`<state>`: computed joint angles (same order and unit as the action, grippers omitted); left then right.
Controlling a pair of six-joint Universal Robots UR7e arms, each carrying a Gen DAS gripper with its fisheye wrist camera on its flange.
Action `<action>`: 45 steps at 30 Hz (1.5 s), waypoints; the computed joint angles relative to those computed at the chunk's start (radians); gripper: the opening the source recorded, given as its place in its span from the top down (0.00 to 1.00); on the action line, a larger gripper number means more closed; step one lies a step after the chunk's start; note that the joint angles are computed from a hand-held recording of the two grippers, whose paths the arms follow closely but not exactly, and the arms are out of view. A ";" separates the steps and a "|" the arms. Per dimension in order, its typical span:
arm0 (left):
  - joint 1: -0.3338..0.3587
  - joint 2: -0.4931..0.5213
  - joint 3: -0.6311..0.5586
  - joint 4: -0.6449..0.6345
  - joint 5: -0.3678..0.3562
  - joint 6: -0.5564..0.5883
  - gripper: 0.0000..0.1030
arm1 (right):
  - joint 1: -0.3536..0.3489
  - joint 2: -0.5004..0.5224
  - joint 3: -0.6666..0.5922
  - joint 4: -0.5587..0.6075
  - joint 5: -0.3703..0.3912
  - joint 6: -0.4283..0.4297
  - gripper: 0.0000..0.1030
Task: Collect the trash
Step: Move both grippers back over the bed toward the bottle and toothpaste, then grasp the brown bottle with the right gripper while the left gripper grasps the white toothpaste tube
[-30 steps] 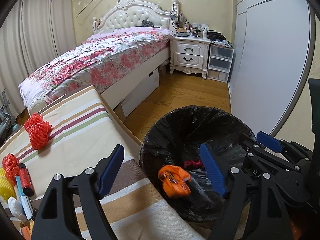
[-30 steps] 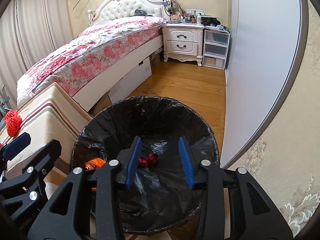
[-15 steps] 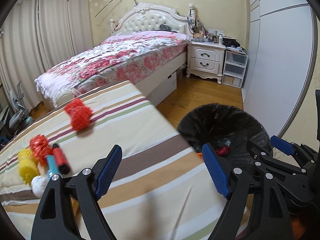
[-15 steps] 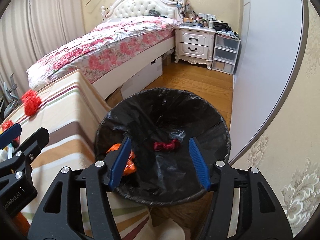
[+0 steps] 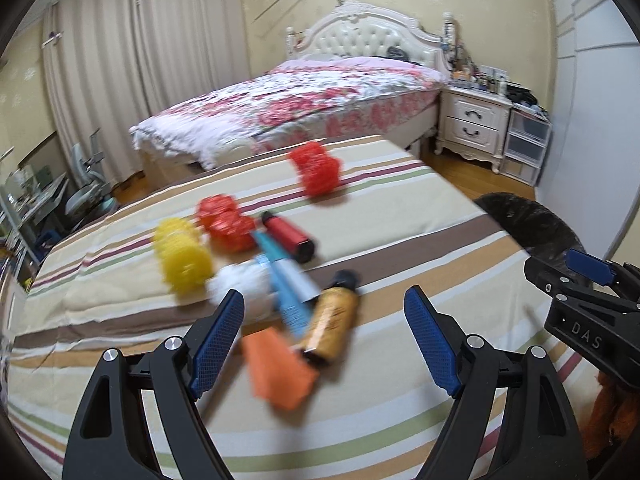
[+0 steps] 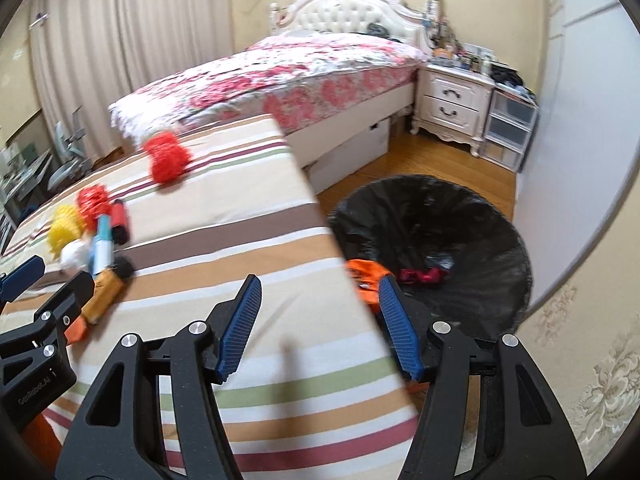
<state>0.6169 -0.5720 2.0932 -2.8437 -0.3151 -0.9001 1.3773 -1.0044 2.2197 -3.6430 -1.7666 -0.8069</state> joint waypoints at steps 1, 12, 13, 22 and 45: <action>-0.001 -0.024 0.023 0.036 0.005 -0.047 0.23 | 0.011 0.005 0.007 0.005 0.001 -0.006 0.42; -0.008 -0.271 0.204 0.549 0.011 -0.604 0.23 | 0.137 0.087 0.009 0.064 -0.011 -0.024 0.42; -0.005 -0.288 0.213 0.590 0.006 -0.646 0.23 | 0.147 0.096 0.004 0.071 -0.016 -0.021 0.42; 0.001 -0.343 0.259 0.645 -0.009 -0.730 0.23 | 0.194 0.179 -0.056 0.145 -0.063 0.021 0.42; 0.010 -0.273 0.267 0.338 -0.037 -0.453 0.23 | 0.180 0.189 -0.072 0.156 -0.088 -0.022 0.77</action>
